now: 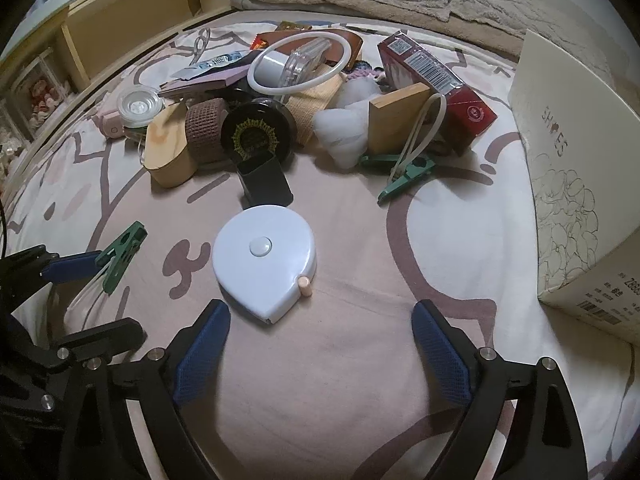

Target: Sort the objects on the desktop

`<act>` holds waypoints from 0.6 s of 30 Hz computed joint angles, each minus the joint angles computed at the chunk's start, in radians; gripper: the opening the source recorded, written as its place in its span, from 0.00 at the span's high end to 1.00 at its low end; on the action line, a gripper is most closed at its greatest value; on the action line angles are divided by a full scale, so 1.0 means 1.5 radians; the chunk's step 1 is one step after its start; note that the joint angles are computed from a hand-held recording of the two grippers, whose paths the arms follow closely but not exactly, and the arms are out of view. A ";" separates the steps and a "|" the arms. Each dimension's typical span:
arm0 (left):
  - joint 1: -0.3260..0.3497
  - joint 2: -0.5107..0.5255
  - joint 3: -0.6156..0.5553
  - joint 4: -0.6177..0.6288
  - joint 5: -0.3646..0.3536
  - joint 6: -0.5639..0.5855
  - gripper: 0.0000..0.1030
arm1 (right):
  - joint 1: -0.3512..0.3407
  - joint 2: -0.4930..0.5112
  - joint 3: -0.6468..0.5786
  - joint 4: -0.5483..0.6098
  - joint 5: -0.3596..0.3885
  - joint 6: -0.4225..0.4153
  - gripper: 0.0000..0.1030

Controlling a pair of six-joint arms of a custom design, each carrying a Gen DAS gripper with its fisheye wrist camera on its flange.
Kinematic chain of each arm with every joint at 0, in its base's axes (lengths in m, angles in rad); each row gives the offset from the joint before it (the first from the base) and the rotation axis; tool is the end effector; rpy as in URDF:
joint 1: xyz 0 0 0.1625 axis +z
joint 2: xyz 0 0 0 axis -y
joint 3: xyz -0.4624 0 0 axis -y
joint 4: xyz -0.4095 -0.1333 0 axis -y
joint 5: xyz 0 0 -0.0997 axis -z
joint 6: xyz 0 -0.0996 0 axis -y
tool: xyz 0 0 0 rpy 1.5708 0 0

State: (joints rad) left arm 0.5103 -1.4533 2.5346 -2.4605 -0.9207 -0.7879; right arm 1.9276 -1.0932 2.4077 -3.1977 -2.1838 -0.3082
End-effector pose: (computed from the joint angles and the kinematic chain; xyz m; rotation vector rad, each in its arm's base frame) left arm -0.1930 -0.3299 0.1635 0.4283 2.5152 -0.5383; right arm 0.2236 -0.3822 0.1302 0.7002 -2.4105 0.4140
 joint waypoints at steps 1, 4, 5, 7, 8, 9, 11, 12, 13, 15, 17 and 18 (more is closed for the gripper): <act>-0.001 -0.001 0.000 0.001 0.002 -0.001 0.26 | 0.001 0.000 0.000 -0.001 0.000 0.000 0.10; -0.012 0.000 -0.001 0.027 0.020 -0.012 0.34 | 0.002 0.000 0.002 -0.009 0.001 0.000 0.11; -0.014 0.001 -0.001 0.029 0.024 -0.013 0.37 | 0.003 0.001 0.004 -0.019 0.000 0.003 0.12; -0.015 -0.001 -0.001 0.031 0.029 -0.016 0.45 | 0.004 0.002 0.007 -0.035 0.003 0.004 0.22; -0.015 -0.002 0.000 0.031 0.032 -0.019 0.48 | 0.006 0.004 0.007 -0.042 0.003 0.001 0.24; -0.014 -0.004 0.001 0.031 0.034 -0.024 0.50 | 0.007 0.005 0.007 -0.045 0.004 -0.002 0.26; -0.013 -0.008 0.002 0.031 0.036 -0.029 0.53 | 0.009 0.008 0.006 -0.051 0.008 -0.010 0.26; -0.012 -0.010 0.002 0.029 0.035 -0.029 0.53 | 0.010 0.011 0.005 -0.054 0.009 -0.014 0.26; -0.011 -0.009 0.002 0.028 0.036 -0.029 0.53 | 0.010 0.013 0.004 -0.056 0.009 -0.018 0.26; -0.013 -0.007 0.001 0.029 0.041 -0.029 0.55 | 0.012 0.019 0.003 -0.066 0.010 -0.030 0.26; -0.017 -0.002 0.000 0.033 0.049 -0.026 0.61 | 0.013 0.023 0.001 -0.069 0.016 -0.038 0.27; -0.020 -0.001 0.000 0.035 0.051 -0.025 0.62 | 0.013 0.023 -0.001 -0.068 0.022 -0.041 0.35</act>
State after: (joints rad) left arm 0.4808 -1.4543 2.5340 -2.4073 -0.8439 -0.8254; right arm 1.9471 -1.0582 2.4066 -3.3004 -2.1508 -0.3697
